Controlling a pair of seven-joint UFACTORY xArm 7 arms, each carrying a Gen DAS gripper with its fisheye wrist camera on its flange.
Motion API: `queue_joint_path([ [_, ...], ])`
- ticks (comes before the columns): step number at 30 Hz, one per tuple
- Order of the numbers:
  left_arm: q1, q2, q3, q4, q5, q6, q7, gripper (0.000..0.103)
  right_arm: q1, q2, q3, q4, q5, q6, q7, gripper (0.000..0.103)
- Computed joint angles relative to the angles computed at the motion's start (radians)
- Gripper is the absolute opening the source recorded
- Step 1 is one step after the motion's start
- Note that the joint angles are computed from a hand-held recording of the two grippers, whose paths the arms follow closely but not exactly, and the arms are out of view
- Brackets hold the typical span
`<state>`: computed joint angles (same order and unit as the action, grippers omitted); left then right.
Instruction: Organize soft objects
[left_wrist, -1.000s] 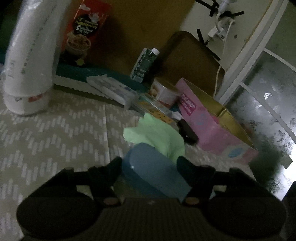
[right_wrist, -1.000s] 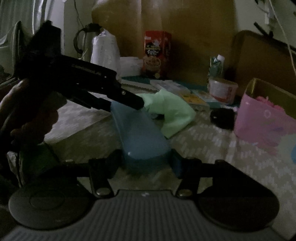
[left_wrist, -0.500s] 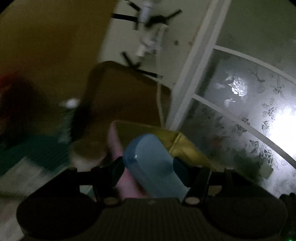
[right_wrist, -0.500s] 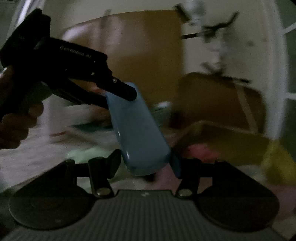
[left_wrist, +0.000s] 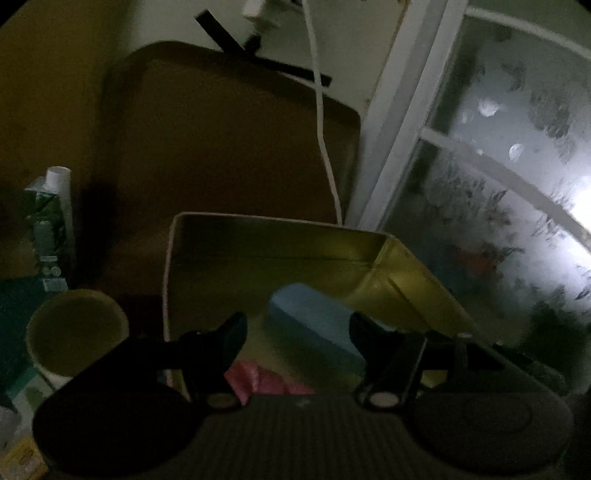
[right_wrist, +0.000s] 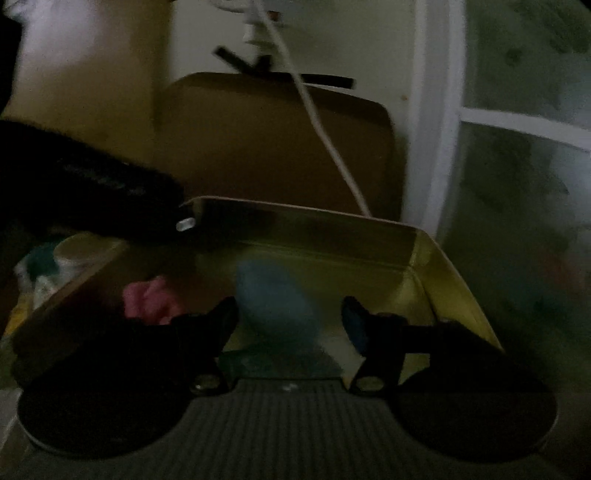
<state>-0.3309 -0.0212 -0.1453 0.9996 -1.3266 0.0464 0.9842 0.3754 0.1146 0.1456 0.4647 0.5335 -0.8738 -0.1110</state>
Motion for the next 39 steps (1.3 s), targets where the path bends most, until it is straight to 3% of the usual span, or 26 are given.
queue_joint_path([
  [2, -0.003, -0.051, 0.010, -0.036, -0.075, -0.021, 0.080, 0.065, -0.023, 0.007, -0.005, -0.034, -0.077, -0.069, 0.104, 0.066],
  [4, -0.009, -0.128, 0.030, -0.097, -0.133, -0.028, 0.136, 0.065, -0.021, 0.015, 0.000, -0.058, -0.085, -0.146, 0.145, 0.066],
  [10, -0.006, -0.382, 0.062, -0.349, -0.015, -0.105, 0.038, 0.072, 0.033, 0.016, 0.044, -0.140, -0.075, -0.389, 0.261, 0.066],
  [13, 0.071, -0.539, 0.024, -0.509, 0.064, -0.104, -0.056, 0.072, 0.077, 0.016, 0.073, -0.165, -0.086, -0.455, 0.274, 0.066],
  [15, 0.168, -0.650, -0.021, -0.614, 0.131, -0.054, -0.134, 0.072, 0.113, 0.016, 0.096, -0.169, -0.081, -0.465, 0.265, 0.066],
  [19, 0.391, -0.918, -0.107, -0.823, 0.293, 0.121, -0.304, 0.072, 0.184, 0.026, 0.132, -0.146, -0.100, -0.424, 0.231, 0.066],
  [23, 0.564, -1.159, -0.065, -0.960, 0.450, 0.292, -0.390, 0.072, 0.230, 0.035, 0.143, -0.084, -0.146, -0.334, 0.186, 0.066],
  [26, 0.668, -1.256, 0.014, -1.012, 0.529, 0.343, -0.401, 0.072, 0.247, 0.035, 0.145, -0.028, -0.197, -0.239, 0.168, 0.066],
  [30, 0.734, -1.225, 0.147, -1.020, 0.571, 0.270, -0.378, 0.073, 0.251, 0.044, 0.145, 0.071, -0.308, -0.091, 0.194, 0.066],
  [33, 0.751, -1.178, 0.234, -1.017, 0.601, 0.216, -0.361, 0.074, 0.283, 0.066, 0.152, 0.154, -0.316, -0.023, 0.163, 0.066],
  [37, 0.724, -1.182, 0.373, -1.019, 0.633, 0.225, -0.327, 0.074, 0.363, 0.117, 0.144, 0.269, -0.217, 0.022, 0.001, 0.066],
  [39, 0.720, -1.213, 0.361, -1.036, 0.660, 0.231, -0.351, 0.074, 0.410, 0.151, 0.122, 0.337, -0.107, 0.076, -0.122, 0.066],
])
